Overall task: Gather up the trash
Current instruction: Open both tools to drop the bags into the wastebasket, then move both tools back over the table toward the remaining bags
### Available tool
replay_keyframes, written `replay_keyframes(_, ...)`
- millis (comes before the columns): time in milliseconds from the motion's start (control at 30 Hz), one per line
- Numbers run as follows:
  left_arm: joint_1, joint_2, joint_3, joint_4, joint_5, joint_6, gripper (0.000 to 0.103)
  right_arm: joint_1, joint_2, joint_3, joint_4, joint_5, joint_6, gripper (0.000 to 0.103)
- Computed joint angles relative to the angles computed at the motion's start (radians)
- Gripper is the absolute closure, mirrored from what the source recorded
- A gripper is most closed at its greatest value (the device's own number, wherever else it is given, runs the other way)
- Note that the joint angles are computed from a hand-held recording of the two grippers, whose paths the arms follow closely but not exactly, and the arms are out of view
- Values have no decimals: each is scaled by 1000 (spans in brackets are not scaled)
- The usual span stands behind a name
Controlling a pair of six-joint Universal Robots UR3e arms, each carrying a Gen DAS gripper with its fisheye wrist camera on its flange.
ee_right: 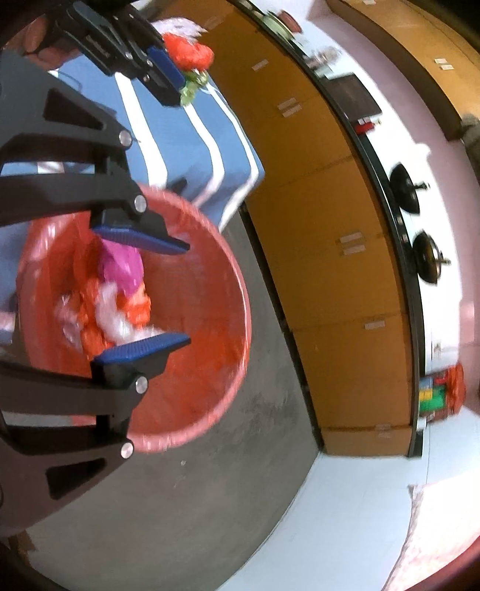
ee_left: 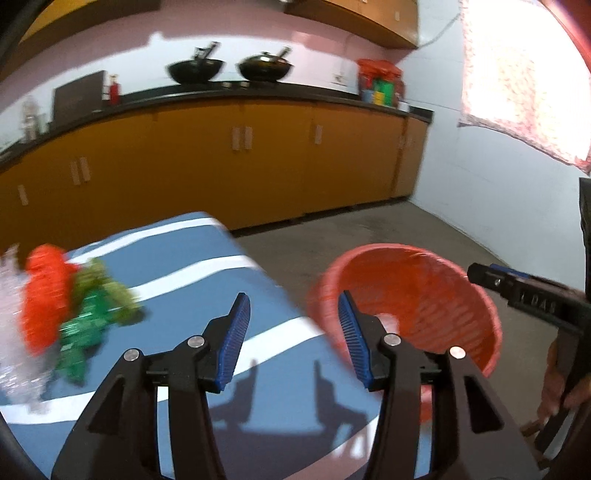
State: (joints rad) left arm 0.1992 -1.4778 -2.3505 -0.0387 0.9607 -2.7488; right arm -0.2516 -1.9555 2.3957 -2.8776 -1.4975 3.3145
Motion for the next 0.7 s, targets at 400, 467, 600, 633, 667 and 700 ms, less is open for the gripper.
replay_keyframes(400,786,386,-254,-305,-238,442,39,444,524,-422,-65,-117,121,58)
replay_keyframes(467,863,343,-243,-301,-243,469,38,506,637,-543,-46,-116,131,58)
replay_keyframes(600,907,185,-188,-182,-213,411,36,603,840,-793,3,-129,123,58)
replay_keyframes(633,908,162,-179,-160,-208,395,34,620,889,-860,22,-134,118,58)
replay_keyframes(667,911,122,-162,-125,-203,374,33,636,939,-931,46,-146,114,58)
replay_keyframes(700,911,87,-146,-94,-199,354,33,649,987,-1004,73,-159,110,58)
